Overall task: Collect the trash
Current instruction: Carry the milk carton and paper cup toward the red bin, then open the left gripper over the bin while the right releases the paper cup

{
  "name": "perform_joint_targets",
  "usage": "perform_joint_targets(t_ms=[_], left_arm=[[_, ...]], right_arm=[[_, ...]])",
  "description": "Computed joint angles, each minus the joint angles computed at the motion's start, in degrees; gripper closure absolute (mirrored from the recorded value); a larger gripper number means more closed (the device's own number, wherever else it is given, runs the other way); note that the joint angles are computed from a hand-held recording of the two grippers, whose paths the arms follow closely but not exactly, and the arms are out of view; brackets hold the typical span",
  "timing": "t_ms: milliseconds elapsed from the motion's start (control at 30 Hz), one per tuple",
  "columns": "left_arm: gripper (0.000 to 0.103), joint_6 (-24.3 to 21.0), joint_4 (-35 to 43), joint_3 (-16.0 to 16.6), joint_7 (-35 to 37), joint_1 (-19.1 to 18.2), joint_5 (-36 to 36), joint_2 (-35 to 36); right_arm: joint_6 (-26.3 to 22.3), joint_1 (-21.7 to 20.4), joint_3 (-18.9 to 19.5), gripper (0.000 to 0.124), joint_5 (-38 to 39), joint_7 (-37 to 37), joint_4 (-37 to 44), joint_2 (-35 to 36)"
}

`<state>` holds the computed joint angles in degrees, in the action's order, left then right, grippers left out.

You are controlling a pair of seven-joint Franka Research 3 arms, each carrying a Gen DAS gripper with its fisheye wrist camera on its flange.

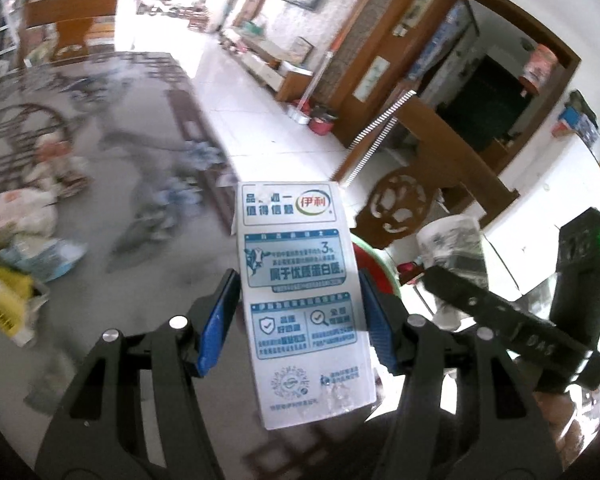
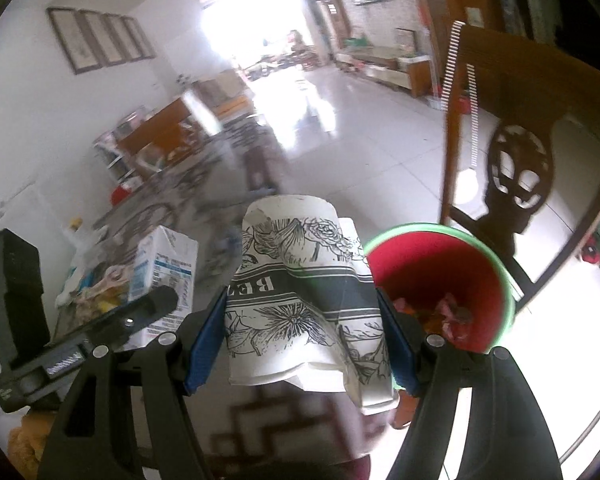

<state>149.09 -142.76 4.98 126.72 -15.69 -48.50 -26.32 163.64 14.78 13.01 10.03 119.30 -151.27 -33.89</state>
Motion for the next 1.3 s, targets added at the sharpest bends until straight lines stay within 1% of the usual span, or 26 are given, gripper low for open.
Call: perform_joint_targets(t_ms=[33,100,167,367,533,667,700,733,800,900,1100,1300], left_arm=[[0.045,-0.17,1.06,-0.12,0.42,-0.85,-0.68,1.36],[0.046,-0.53,2.42,-0.70,0.99,-1.24,-1.39,3.24],[0.046,-0.76,4.02,-1.98,1.26,-1.51,-1.78,5.46],[0.046,-1.29,7.83,-5.52,2.52,-0.81,-2.18,10.49],[0.046,-1.48,10.28,-8.06,3.08,-0.05,-1.98,13.66],[0.045,-2.07,11.52,-9.23,3.65,0.65,-2.72,15.45],[0.044,-1.62,11.61,-9.78,2.93,0.98,-1.96,15.75],[0.038,-1.38,11.67,-10.09,2.42,1.22,-1.61,15.95],[0.032,-0.89,11.42,-10.13,2.70,1.36,-2.97,15.78],[0.029,0.11,10.61,-10.16,2.58,1.75,-3.06,15.03],[0.029,1.41,9.07,-9.20,2.36,1.44,-3.38,12.61],[0.029,1.16,6.08,-6.54,3.28,1.09,-4.37,8.01]], right_arm=[[0.09,-0.97,0.03,0.056,-0.11,0.70,-0.84,-0.48],[0.28,-2.29,-0.04,0.056,-0.29,1.66,-1.89,-0.77],[0.61,-3.65,-0.27,0.056,-0.30,2.83,-3.22,-1.25],[0.67,-6.48,-1.38,0.056,-0.58,4.37,-5.89,-2.04],[0.40,-7.39,-2.43,0.056,-0.69,4.01,-6.79,-1.82],[0.52,-7.53,-2.86,0.054,-0.85,3.13,-6.82,-0.94],[-0.07,-8.32,-2.25,0.054,-1.43,3.38,-6.50,-0.56],[0.10,-8.95,-1.94,0.053,-1.84,3.66,-6.30,0.05],[0.48,-8.91,-2.22,0.051,-1.74,3.96,-6.36,0.51],[1.13,-8.80,-2.42,0.047,-1.44,4.28,-6.69,0.48],[0.70,-7.64,-3.17,0.047,-0.56,3.81,-6.27,-0.07],[-0.22,-5.41,-2.36,0.047,0.25,3.61,-4.42,-1.87]])
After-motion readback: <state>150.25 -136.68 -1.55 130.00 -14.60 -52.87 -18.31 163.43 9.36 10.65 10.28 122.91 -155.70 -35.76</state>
